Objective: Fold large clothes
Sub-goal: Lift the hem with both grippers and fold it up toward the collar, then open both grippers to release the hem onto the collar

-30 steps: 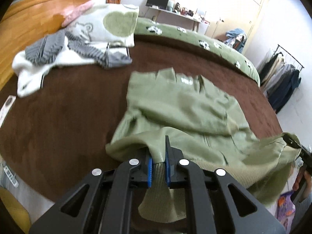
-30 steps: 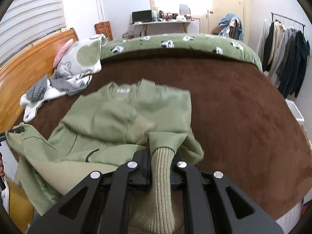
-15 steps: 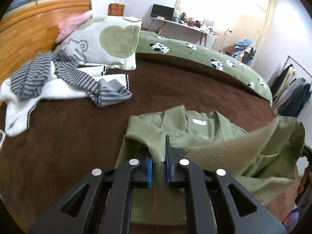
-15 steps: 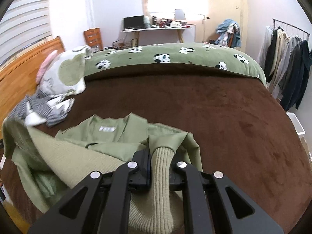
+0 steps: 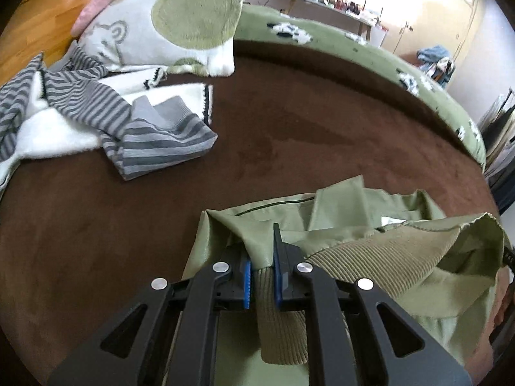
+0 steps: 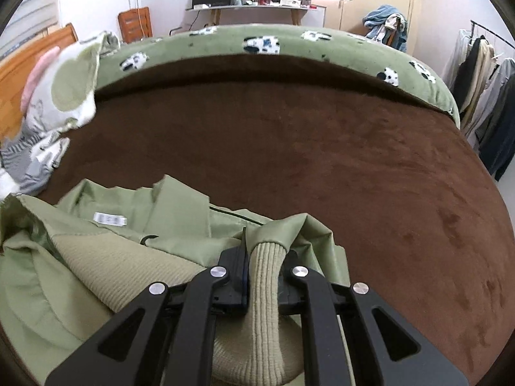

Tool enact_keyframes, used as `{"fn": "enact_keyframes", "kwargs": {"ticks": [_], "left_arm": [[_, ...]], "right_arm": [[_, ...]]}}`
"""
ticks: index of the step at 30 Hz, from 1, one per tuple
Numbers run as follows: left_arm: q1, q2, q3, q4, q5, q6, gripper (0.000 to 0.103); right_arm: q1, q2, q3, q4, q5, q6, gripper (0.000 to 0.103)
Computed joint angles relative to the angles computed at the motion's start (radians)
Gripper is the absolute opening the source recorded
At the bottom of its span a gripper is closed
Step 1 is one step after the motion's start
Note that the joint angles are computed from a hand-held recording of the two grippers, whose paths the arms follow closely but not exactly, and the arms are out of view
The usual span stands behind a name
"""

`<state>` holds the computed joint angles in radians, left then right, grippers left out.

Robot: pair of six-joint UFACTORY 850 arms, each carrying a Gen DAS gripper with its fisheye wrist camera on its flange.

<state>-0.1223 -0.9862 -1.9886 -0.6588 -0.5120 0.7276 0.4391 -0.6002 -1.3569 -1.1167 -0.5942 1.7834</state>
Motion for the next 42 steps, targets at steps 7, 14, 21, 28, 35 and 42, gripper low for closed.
{"fn": "enact_keyframes", "kwargs": {"ticks": [7, 14, 21, 28, 35, 42], "left_arm": [[-0.017, -0.07, -0.076, 0.1, 0.001, -0.082, 0.014], [-0.014, -0.081, -0.075, 0.085, 0.002, -0.086, 0.017], [0.02, -0.108, -0.151, 0.003, -0.126, -0.07, 0.028], [0.029, 0.001, -0.034, 0.026, 0.002, -0.051, 0.095], [0.048, 0.063, 0.023, 0.028, 0.034, -0.008, 0.096], [-0.001, 0.095, 0.09, 0.174, 0.083, -0.03, 0.097]], "right_arm": [[-0.022, -0.042, 0.005, -0.011, 0.054, 0.03, 0.011], [-0.03, -0.045, 0.007, -0.004, 0.072, 0.011, 0.012], [-0.034, 0.031, 0.056, -0.013, 0.116, 0.062, 0.062], [0.018, 0.142, 0.126, -0.186, 0.002, 0.194, 0.097], [0.08, 0.144, 0.101, -0.164, -0.053, 0.015, 0.097], [0.096, 0.068, 0.035, -0.111, -0.029, -0.072, 0.096]]}}
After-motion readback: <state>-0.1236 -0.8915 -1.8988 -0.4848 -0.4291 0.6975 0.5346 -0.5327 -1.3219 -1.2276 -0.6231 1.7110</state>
